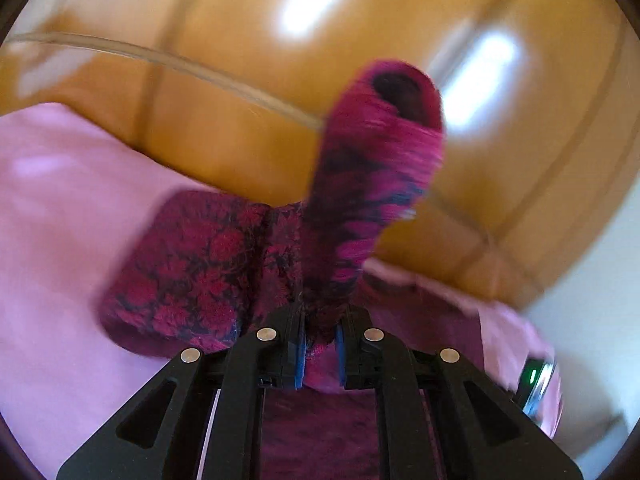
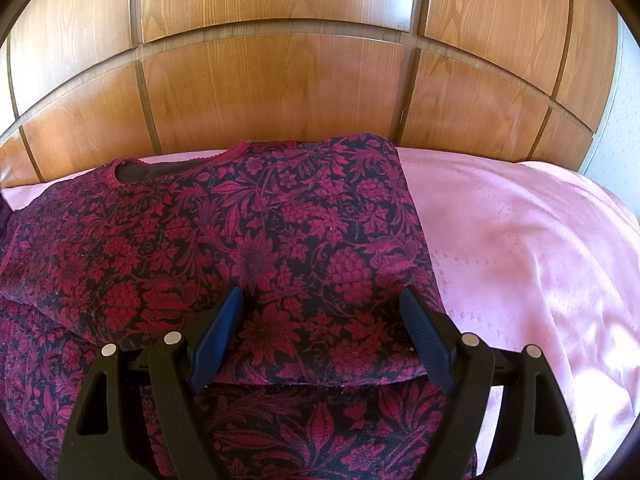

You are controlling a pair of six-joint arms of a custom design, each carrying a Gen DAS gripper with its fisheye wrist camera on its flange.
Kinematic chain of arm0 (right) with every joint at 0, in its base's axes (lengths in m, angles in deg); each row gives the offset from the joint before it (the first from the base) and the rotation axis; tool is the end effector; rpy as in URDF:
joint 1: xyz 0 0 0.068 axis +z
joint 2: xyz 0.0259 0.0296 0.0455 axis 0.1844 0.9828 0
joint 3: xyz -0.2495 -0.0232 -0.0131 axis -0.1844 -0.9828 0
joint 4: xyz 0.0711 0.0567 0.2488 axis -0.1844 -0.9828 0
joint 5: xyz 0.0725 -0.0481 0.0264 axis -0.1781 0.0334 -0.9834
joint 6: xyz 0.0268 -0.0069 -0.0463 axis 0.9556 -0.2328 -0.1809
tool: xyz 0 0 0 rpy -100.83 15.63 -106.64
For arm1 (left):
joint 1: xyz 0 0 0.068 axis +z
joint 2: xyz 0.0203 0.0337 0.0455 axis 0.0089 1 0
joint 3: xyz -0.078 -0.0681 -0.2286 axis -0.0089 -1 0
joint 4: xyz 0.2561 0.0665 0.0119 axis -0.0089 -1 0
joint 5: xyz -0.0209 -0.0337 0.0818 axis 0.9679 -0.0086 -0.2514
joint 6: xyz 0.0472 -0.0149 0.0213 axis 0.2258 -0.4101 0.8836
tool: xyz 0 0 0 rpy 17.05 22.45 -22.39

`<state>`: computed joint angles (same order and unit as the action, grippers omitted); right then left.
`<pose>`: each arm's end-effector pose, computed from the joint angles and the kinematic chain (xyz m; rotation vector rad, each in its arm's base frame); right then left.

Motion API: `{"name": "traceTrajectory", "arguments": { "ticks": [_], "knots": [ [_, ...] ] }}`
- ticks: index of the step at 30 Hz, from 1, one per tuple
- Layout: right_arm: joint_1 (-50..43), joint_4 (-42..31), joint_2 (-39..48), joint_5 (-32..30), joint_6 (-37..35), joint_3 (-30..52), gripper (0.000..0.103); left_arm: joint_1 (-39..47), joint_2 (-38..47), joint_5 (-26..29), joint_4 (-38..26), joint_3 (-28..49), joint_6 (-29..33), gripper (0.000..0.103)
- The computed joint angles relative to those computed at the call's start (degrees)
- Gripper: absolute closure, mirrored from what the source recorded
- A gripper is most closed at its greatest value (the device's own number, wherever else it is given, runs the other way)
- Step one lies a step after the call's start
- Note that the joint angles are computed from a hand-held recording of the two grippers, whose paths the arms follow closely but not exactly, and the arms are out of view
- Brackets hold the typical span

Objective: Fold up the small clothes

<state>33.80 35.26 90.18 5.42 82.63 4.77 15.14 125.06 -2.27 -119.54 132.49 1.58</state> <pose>0.2907 0.1188 0.2200 -0.2699 2.5954 0.0055 0.2114 0.0415 0.2891 -0.4601 2.1497 -0.4782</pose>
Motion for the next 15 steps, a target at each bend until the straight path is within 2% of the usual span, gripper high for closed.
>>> {"name": "traceTrajectory", "arguments": {
  "ticks": [3,4,6,7,8,10,11,15],
  "knots": [
    [-0.43,-0.29,0.0,-0.79,0.08,0.25,0.023,-12.56,5.53,-7.17,2.85,-0.96,-2.5,0.086],
    [-0.64,-0.49,0.0,-1.14,0.08,0.42,0.023,-14.13,7.24,-8.15,3.11,-0.62,-2.45,0.083],
    [-1.2,-0.88,0.26,-2.1,0.01,1.0,0.023,-17.87,11.11,-11.16,3.24,0.53,-2.47,0.071],
    [-1.53,-1.33,0.46,-2.66,-0.02,1.51,0.023,-18.8,12.14,-12.2,3.26,1.03,-2.16,0.062],
    [-1.81,-1.82,0.55,-3.2,-0.09,2.01,0.023,-19.68,12.18,-12.92,3.34,0.96,-2.0,0.049],
    [-2.73,-3.22,0.41,-4.81,-0.01,3.41,0.023,-20.15,11.01,-12.12,3.46,1.26,-1.69,0.032],
    [-3.2,-3.95,0.16,-5.62,0.53,4.05,0.024,-19.04,9.97,-11.08,2.88,1.31,-0.7,0.03],
    [-5.0,-5.71,-2.33,-12.72,5.29,6.21,0.027,-20.32,2.98,-12.9,-0.64,-0.35,2.16,0.024]
  ]
}}
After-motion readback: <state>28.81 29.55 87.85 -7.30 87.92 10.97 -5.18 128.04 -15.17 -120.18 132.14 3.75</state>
